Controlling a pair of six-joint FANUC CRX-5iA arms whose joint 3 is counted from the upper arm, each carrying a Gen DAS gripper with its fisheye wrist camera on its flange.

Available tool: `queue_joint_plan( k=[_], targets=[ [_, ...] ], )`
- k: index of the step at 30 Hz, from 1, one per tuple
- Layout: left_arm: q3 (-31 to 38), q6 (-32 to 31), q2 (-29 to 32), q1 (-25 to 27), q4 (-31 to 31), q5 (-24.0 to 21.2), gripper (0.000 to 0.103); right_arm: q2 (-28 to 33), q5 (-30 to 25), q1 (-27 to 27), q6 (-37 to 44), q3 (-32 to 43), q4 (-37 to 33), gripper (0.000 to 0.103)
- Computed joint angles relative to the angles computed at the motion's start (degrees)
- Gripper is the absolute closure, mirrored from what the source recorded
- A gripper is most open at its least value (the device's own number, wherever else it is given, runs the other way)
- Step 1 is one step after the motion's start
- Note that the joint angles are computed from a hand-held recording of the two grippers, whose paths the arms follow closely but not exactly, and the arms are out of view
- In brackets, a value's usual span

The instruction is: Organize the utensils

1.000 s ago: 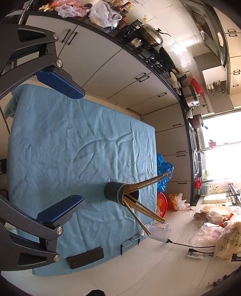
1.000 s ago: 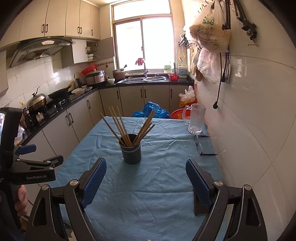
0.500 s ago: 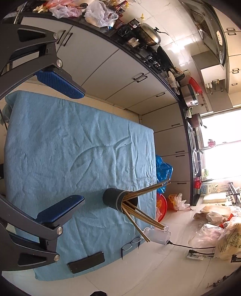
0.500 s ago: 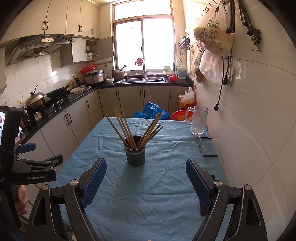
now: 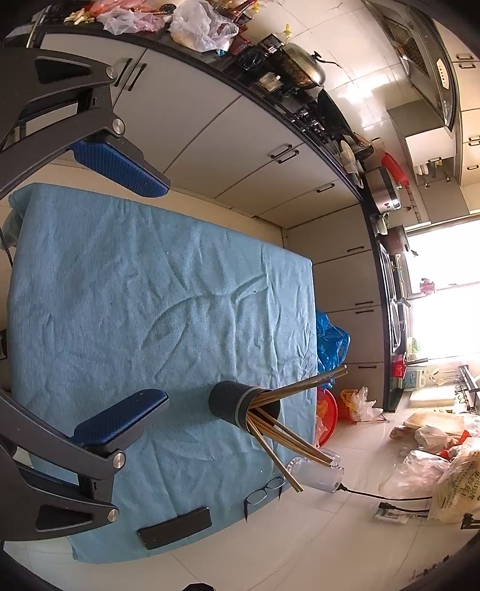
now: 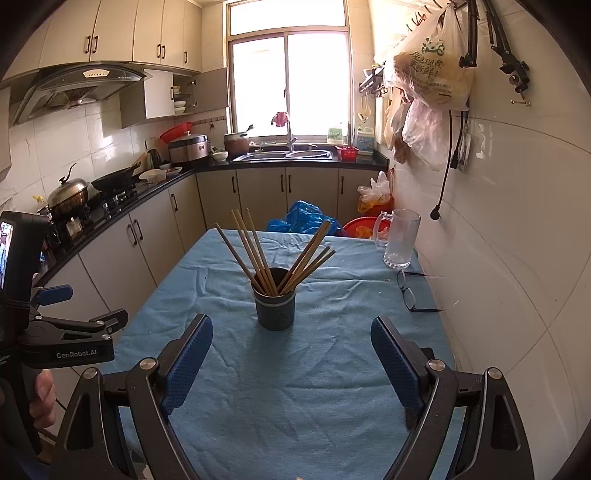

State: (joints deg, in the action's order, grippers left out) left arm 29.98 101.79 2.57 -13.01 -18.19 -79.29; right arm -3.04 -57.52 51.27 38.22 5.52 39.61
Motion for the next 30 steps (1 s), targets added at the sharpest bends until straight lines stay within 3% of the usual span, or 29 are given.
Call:
queue_joint_plan(
  k=[30],
  targets=[
    [-7.1,-1.6,-4.9,6.1,3.2,3.9,0.000,3.8,-2.1,3.0,1.6,3.4,0.5,0.012]
  ],
)
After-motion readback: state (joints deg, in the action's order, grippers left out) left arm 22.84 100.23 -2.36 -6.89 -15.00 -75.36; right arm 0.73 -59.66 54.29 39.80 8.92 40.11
